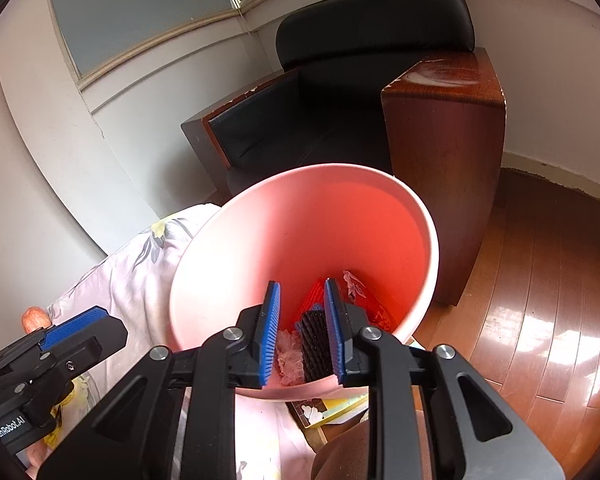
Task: Collect trash
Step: 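Open both tools to drop the plastic bag and black net into the bucket, then move both tools back over the yellow net and yellow wrapper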
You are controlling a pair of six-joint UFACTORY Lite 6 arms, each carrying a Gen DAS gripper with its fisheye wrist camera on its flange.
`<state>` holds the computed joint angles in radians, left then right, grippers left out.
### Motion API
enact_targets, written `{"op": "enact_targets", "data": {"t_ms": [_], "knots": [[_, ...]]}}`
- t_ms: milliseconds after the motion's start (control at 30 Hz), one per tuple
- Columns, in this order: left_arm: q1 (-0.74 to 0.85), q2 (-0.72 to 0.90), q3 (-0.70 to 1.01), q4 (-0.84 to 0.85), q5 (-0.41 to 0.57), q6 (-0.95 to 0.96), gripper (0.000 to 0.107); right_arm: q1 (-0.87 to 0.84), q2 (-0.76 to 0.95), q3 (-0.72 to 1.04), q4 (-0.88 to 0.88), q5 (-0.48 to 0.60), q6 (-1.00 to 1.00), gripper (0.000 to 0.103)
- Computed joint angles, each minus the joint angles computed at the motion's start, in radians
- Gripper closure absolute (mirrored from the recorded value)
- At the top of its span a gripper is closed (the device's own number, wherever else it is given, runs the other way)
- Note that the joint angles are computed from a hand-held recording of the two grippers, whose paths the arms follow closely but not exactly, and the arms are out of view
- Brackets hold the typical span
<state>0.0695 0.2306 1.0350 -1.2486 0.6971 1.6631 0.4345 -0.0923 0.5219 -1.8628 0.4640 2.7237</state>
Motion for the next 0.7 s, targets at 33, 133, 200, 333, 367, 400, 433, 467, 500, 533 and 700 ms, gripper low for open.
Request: {"op": "enact_targets", "data": {"t_ms": [33, 133, 200, 333, 367, 400, 433, 467, 500, 533, 700], "knots": [[0.012, -0.013, -0.007, 0.001, 0.012, 0.003, 0.065, 0.020, -0.010, -0.001, 0.025, 0.013, -0.017, 0.080], [0.053, -0.051, -0.029, 0.008, 0.045, 0.002, 0.064, 0.086, -0.038, -0.001, 0.111, 0.058, -0.080, 0.080], [0.079, -0.067, -0.032, 0.017, 0.068, -0.004, 0.064, 0.132, -0.047, 0.007, 0.160, 0.084, -0.119, 0.080], [0.140, -0.109, -0.053, 0.020, 0.110, 0.013, 0.064, 0.221, -0.059, 0.028, 0.238, 0.134, -0.191, 0.080], [0.152, -0.113, -0.053, 0.024, 0.115, 0.012, 0.064, 0.244, -0.060, 0.034, 0.251, 0.146, -0.203, 0.080], [0.169, -0.123, -0.058, 0.027, 0.124, 0.016, 0.064, 0.258, -0.064, 0.037, 0.260, 0.150, -0.218, 0.080], [0.187, -0.131, -0.064, 0.026, 0.132, 0.024, 0.064, 0.273, -0.062, 0.045, 0.268, 0.154, -0.232, 0.080], [0.202, -0.140, -0.073, 0.023, 0.136, 0.034, 0.064, 0.292, -0.060, 0.052, 0.278, 0.163, -0.241, 0.080], [0.219, -0.150, -0.082, 0.021, 0.139, 0.044, 0.064, 0.307, -0.057, 0.059, 0.279, 0.167, -0.244, 0.080], [0.236, -0.157, -0.089, 0.021, 0.144, 0.054, 0.064, 0.321, -0.056, 0.063, 0.278, 0.170, -0.242, 0.080], [0.332, -0.186, -0.114, 0.032, 0.175, 0.094, 0.064, 0.386, -0.041, 0.084, 0.236, 0.175, -0.187, 0.080]]}}
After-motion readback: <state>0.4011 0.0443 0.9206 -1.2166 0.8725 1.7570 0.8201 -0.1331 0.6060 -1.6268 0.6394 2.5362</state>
